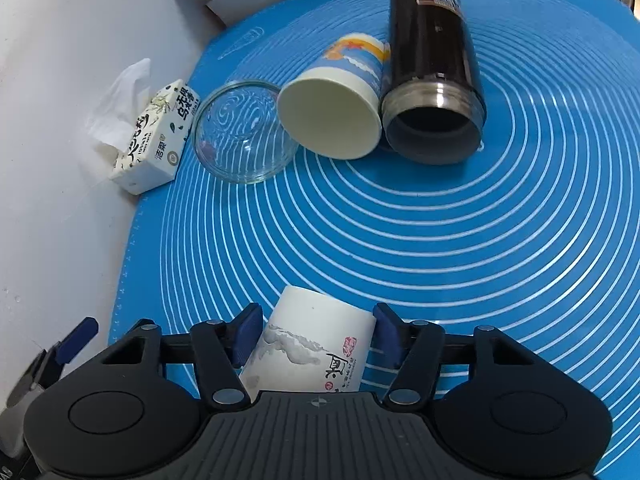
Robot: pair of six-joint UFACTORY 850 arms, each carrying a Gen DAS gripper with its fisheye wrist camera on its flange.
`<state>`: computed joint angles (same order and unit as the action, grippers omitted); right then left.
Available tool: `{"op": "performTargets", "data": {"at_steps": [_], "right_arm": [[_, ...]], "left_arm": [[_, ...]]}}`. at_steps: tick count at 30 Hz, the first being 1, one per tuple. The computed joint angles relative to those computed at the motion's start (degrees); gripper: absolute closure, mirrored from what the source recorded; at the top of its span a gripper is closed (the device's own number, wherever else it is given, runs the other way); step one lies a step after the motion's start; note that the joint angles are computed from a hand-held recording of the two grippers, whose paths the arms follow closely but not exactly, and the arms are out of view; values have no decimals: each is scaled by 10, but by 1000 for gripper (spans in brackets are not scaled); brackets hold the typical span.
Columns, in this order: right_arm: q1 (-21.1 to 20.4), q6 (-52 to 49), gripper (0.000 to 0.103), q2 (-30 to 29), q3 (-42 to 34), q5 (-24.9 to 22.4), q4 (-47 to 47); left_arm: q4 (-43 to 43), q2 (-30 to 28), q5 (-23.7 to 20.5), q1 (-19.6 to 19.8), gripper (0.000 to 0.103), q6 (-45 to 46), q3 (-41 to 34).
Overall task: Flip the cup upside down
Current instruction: 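Grasp the white paper cup lying on its side with the right gripper, then rotate the right gripper to turn the cup mouth-down and lower it onto the mat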
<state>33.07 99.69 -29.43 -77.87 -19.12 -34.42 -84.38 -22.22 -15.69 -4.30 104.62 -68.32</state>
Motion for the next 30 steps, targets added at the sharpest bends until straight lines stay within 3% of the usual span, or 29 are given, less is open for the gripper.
{"op": "performTargets", "data": {"at_steps": [6, 11, 17, 30], "right_arm": [[29, 189, 47, 27, 28, -56, -241], [77, 239, 47, 35, 43, -231, -388], [114, 283, 47, 35, 90, -382, -511], [147, 338, 47, 45, 192, -445, -596]], "left_arm": [[-56, 19, -3, -3, 10, 61, 20], [-133, 42, -11, -7, 10, 139, 45], [-206, 64, -13, -13, 10, 209, 73], [-219, 88, -15, -23, 10, 228, 104]]}}
